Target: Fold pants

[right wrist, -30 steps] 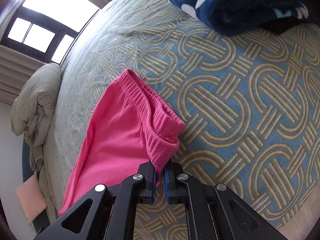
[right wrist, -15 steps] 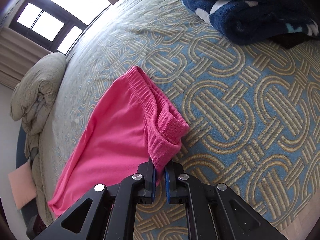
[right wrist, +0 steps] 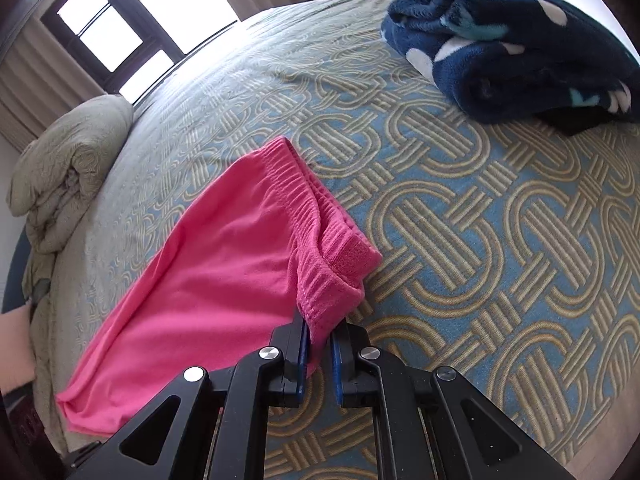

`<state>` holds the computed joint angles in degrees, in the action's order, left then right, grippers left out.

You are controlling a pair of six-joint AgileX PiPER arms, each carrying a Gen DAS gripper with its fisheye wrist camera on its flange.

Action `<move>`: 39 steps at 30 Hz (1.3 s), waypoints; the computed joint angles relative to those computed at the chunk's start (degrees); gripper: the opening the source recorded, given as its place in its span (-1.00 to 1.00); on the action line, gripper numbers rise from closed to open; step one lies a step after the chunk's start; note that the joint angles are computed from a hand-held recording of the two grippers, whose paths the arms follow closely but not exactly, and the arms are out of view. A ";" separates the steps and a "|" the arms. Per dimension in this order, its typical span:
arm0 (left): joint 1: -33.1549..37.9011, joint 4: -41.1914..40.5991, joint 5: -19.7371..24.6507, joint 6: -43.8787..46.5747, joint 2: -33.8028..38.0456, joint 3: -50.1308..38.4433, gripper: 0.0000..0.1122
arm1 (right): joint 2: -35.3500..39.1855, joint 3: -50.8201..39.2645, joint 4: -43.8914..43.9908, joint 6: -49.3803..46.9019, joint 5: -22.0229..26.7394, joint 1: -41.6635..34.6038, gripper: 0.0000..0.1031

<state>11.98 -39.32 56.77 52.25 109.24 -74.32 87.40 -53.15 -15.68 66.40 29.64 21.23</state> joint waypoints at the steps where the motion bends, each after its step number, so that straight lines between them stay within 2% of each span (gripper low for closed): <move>1: 0.38 -0.52 0.74 0.82 -1.11 0.72 -0.94 | -1.28 1.49 2.57 -1.06 -1.61 -1.12 -0.86; 3: 0.74 -0.86 1.56 2.36 -3.60 2.50 -0.94 | -4.26 3.25 4.23 -0.88 -2.58 -1.88 -0.86; 4: 0.95 -1.09 2.26 3.23 -4.77 3.35 -0.94 | -5.61 3.13 2.75 0.80 -1.06 -1.28 -0.86; 8: 1.25 -2.09 6.42 4.65 -6.59 5.39 -0.94 | -9.45 1.57 -6.83 9.03 10.15 3.85 -0.86; 11: -1.19 -0.33 4.86 4.77 -7.62 8.71 -0.94 | -10.47 4.40 -2.58 5.28 11.92 1.66 -0.86; 13: -3.06 2.36 1.50 4.51 -8.59 11.53 -0.93 | -10.22 7.00 2.55 0.39 11.07 -1.74 -0.69; 14: -3.32 3.67 1.01 4.06 -8.74 12.21 -0.92 | -10.81 8.36 2.52 0.88 10.80 -2.11 -0.50; 15: -2.51 4.20 2.65 4.23 -8.19 11.94 -0.91 | -12.13 9.47 1.13 2.65 10.60 -1.67 -0.34; 16: -1.15 4.52 4.80 4.34 -7.63 11.35 -0.91 | -13.05 9.27 -1.24 5.43 12.60 -0.44 -0.18; 17: 0.36 5.06 6.26 4.04 -7.57 10.95 -0.91 | -13.34 8.10 -5.40 10.25 16.76 1.92 0.08; 18: 2.14 5.54 7.38 4.18 -7.85 10.54 -0.89 | -13.71 7.11 -9.60 15.06 20.47 4.73 0.18; 19: 3.98 5.88 8.06 4.68 -8.51 10.23 -0.88 | -13.60 5.52 -13.20 18.87 24.58 7.80 0.18; 21: 7.58 5.90 8.60 5.68 -9.77 8.82 -0.88 | -11.05 0.66 -19.88 23.39 33.62 14.54 0.18; 22: 8.78 5.79 8.44 5.50 -9.82 7.30 -0.88 | -9.66 -1.72 -22.34 22.50 34.88 17.56 0.18; 23: 9.96 5.18 8.09 5.36 -9.63 5.47 -0.87 | -8.11 -3.79 -23.17 19.32 33.91 19.38 0.18; 25: 11.18 3.69 6.77 4.20 -7.54 1.19 -0.57 | -2.53 -10.05 -22.91 11.01 31.89 22.38 0.18; 26: 11.54 3.43 5.56 2.56 -6.05 -0.96 -0.52 | 0.86 -12.85 -23.02 7.65 29.58 23.49 0.18; 30: 12.48 3.95 4.96 -3.43 1.65 -9.42 -0.51 | 16.89 -27.36 -16.83 -6.47 24.49 25.04 0.17; 33: 13.43 5.08 5.52 -3.78 5.26 -12.63 -0.51 | 25.13 -36.35 -14.49 -11.15 25.34 25.47 0.17; 39: 15.57 5.80 8.12 -4.60 12.18 -19.70 -0.51 | 36.33 -50.50 -9.78 -16.76 29.87 21.74 0.17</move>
<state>27.56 -33.52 64.89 47.65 121.41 -94.01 123.73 -103.65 -25.46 49.64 59.50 42.97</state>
